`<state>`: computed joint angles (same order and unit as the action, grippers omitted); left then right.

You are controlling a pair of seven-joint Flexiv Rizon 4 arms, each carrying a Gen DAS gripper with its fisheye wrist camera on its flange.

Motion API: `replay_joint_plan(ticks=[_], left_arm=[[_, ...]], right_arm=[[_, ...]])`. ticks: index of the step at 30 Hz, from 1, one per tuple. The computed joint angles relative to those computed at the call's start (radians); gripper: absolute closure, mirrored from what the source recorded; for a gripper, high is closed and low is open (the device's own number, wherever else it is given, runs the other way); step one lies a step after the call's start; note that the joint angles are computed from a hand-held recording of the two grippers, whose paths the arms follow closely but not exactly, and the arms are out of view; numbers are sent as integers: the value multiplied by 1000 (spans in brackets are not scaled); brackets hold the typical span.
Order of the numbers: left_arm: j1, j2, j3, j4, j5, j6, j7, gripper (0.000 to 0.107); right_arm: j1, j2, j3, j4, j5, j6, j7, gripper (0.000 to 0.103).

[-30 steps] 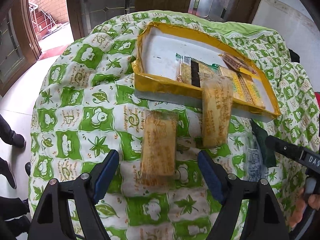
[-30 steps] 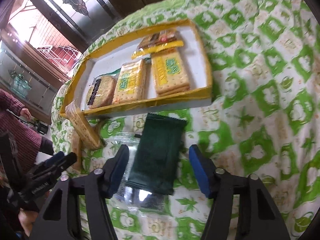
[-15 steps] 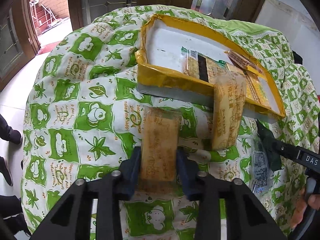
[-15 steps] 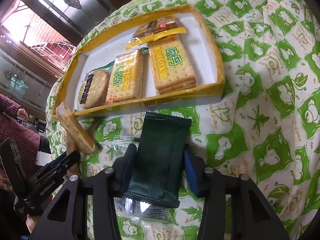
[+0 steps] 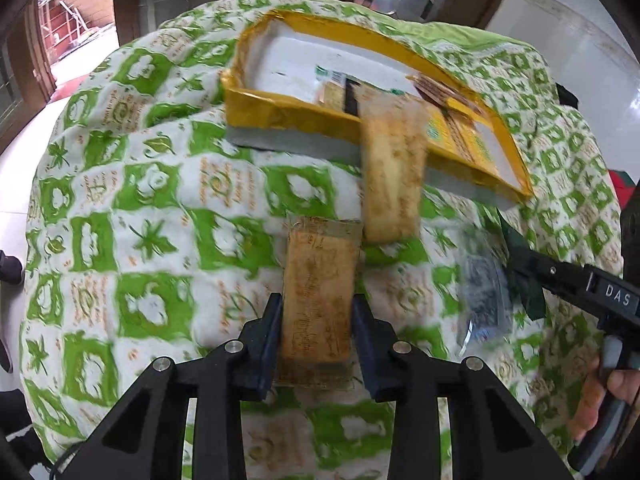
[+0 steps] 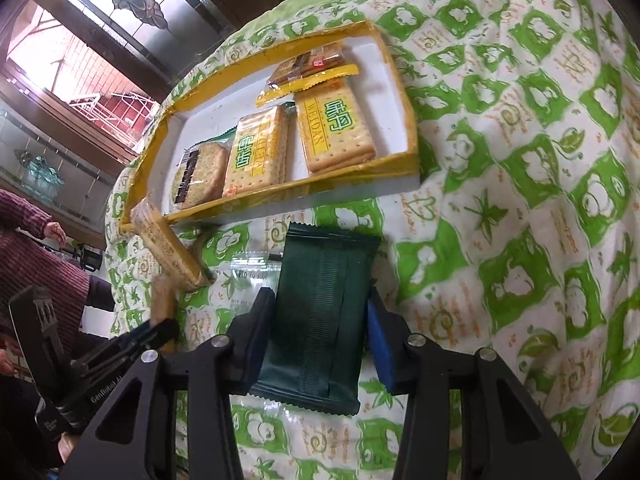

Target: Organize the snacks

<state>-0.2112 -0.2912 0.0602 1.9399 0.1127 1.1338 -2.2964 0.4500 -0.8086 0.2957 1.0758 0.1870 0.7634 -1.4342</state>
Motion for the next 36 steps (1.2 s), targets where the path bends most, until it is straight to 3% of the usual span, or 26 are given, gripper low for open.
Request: replay_joint_plan(ticks=[8, 17, 36], left_arm=[[-17, -23, 7, -48, 41, -68, -15, 71], [-26, -35, 14, -68, 68, -84, -48, 71], [-29, 21, 7, -12, 85, -33, -84, 72]], right_arm=[[1, 34, 3, 59, -3, 36, -22, 59], [-2, 32, 5, 65, -5, 47, -17, 59], [-17, 81, 19, 132, 5, 94, -37, 59]])
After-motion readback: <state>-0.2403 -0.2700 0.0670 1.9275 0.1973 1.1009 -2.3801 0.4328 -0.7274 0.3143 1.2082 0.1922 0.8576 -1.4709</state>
